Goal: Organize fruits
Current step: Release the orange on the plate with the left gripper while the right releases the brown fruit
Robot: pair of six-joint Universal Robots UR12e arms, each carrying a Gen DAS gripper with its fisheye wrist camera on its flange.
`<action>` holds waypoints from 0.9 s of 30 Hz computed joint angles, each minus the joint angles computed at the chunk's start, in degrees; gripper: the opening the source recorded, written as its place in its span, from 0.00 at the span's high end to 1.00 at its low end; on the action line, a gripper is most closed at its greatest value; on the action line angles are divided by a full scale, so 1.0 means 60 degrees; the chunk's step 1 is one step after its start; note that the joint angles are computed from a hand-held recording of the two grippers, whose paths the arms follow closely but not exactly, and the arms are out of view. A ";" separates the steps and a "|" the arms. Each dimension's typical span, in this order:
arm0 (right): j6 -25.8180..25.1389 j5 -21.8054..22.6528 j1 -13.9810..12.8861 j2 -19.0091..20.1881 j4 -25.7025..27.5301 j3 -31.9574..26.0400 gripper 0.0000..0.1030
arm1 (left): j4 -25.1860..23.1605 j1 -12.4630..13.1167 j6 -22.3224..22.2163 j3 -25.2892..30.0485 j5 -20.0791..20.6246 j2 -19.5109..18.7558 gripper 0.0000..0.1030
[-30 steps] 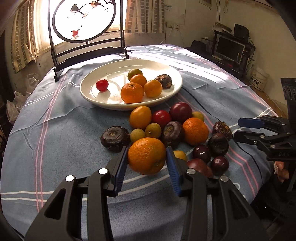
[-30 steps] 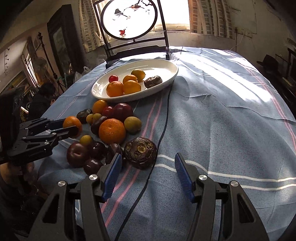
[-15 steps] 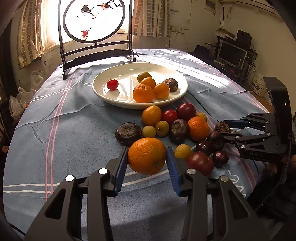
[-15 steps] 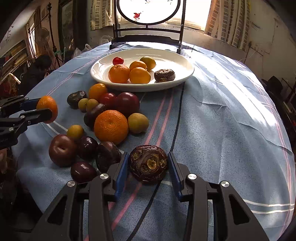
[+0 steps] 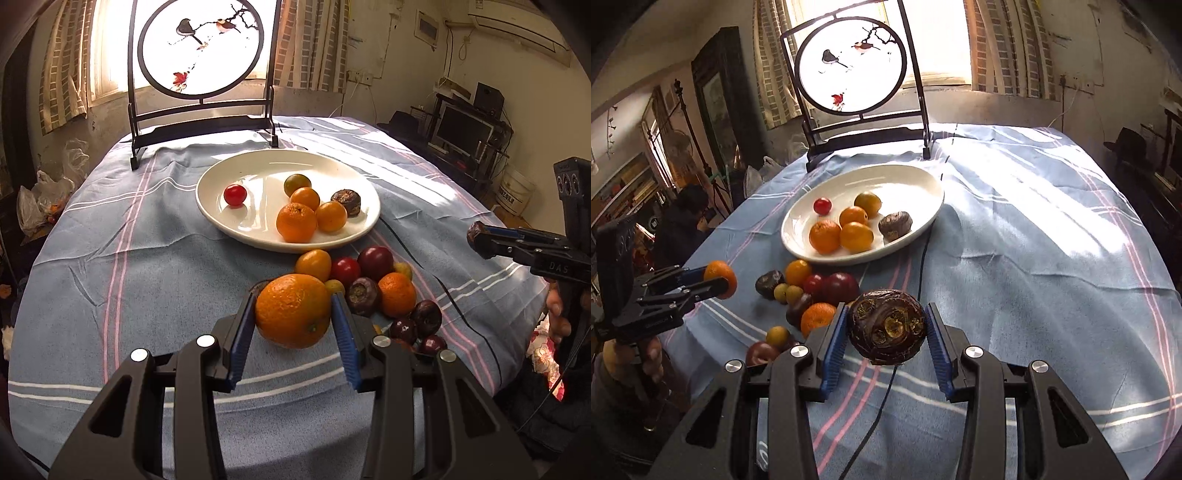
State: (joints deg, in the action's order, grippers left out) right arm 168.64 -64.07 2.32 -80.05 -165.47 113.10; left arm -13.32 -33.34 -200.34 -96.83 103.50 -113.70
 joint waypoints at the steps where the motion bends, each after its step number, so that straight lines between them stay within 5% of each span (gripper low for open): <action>1: 0.0005 0.0082 0.0026 0.0100 0.0001 -0.0200 0.59 | -0.0057 0.0063 0.0010 0.0137 -0.0054 -0.0059 0.61; 7: 0.0354 0.0099 0.0480 0.1138 0.0673 -0.1827 0.59 | -0.0800 0.0527 -0.0046 0.1254 -0.0529 -0.0671 0.61; 16: 0.0753 -0.1203 0.1222 0.2504 0.0917 -0.3478 0.58 | -0.2447 0.0991 -0.0433 0.2780 -0.1062 -0.1637 0.60; 18: 0.0837 -0.1370 0.1257 0.2537 0.0520 -0.3437 0.47 | -0.2410 0.1004 -0.0519 0.2783 -0.0948 -0.1631 0.53; 20: 0.0968 -0.1182 0.1188 0.2420 0.0238 -0.3249 0.47 | -0.1799 0.0939 -0.0490 0.2492 -0.0657 -0.1466 0.32; 27: 0.0548 -0.0772 0.0868 0.1307 -0.0342 -0.1744 0.47 | -0.1032 0.0508 0.0590 0.1288 -0.0045 -0.0646 0.28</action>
